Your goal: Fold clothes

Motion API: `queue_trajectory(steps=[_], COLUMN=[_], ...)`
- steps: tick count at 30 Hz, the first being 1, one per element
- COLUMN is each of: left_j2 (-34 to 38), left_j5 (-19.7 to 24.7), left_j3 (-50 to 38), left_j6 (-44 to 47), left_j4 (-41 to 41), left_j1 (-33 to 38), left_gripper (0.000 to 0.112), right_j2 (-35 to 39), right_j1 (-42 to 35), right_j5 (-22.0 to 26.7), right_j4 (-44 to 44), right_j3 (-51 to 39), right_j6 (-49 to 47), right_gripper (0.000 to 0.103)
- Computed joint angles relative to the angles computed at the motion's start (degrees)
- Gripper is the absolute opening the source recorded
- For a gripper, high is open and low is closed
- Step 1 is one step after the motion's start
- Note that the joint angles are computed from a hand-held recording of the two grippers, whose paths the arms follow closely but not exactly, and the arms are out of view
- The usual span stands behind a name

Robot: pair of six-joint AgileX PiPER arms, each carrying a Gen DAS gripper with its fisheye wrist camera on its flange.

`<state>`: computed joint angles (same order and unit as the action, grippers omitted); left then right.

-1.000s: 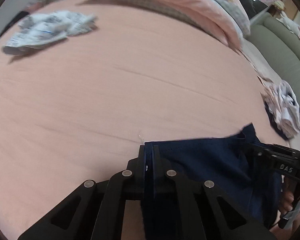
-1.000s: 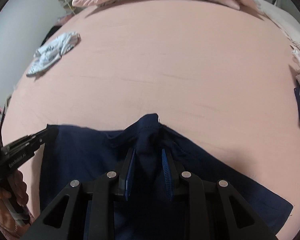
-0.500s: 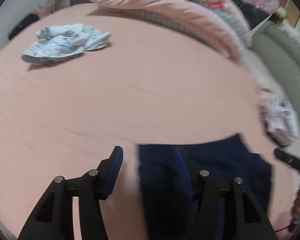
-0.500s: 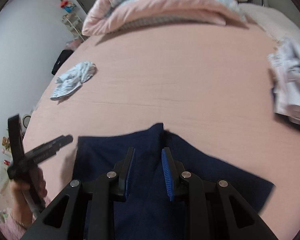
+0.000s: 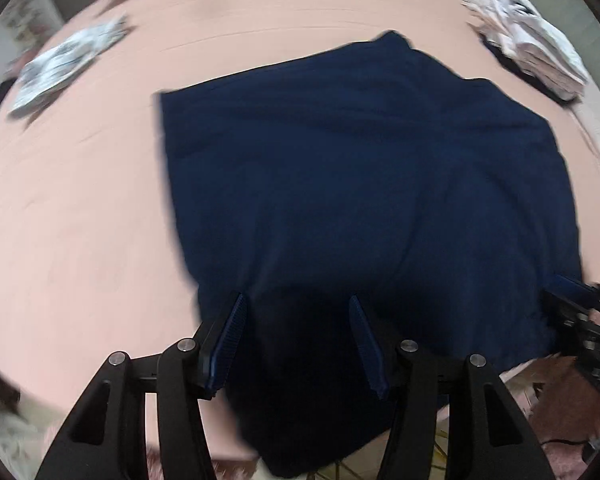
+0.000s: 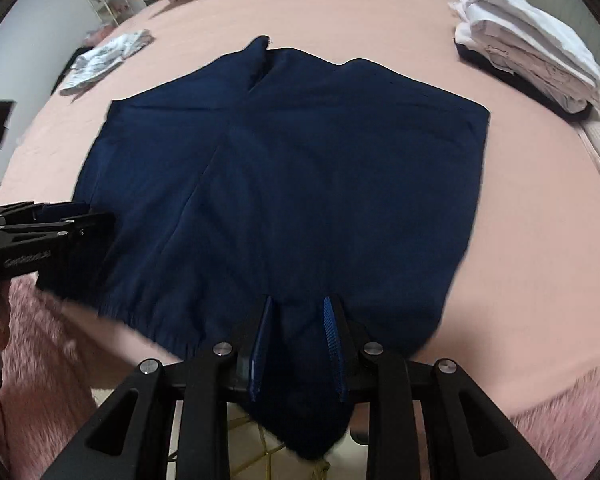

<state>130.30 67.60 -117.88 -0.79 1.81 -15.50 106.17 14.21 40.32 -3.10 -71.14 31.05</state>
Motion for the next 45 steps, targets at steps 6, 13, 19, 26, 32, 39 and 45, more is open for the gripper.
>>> queue_trajectory(steps=[6,13,19,26,32,39,45], left_j2=[-8.3,-16.1,-17.1,-15.0,-14.7,-17.8,-19.1], left_j5=[-7.3,-18.8,-23.4,-18.4,-17.7,-18.4,-19.3], left_j3=[15.3,25.9,31.0,28.3,28.0,31.2,32.4], left_j6=[-3.2,0.7,10.5,5.7,8.6,10.8,13.7], left_j4=[0.4,-13.7,-24.1,-20.7,-26.0,-30.3,-34.5], left_j1=[2.6,8.1,9.9,8.4,10.5,10.9,12.5], left_gripper=[0.051,0.051,0.051,0.051,0.051,0.051,0.051], right_j2=[-7.5,-9.5,-7.9,-6.7,-7.4,-7.2,3.3], right_j1=[0.5,-2.8,-3.4,-6.8,-7.2,-7.8,-6.0], right_j5=[-4.7,-10.2,-12.4,-11.8,-12.7,-12.4,-4.4], right_j4=[-6.0,5.0,11.9,28.2,33.6,31.2,29.7], right_j3=[9.8,15.1,14.3,15.6,17.5,12.1,-10.5], right_j6=[13.1,7.5,5.8,-9.4,-14.1,-14.0,-17.0], right_gripper=[0.026,0.026,0.026,0.028,0.028,0.005,0.005])
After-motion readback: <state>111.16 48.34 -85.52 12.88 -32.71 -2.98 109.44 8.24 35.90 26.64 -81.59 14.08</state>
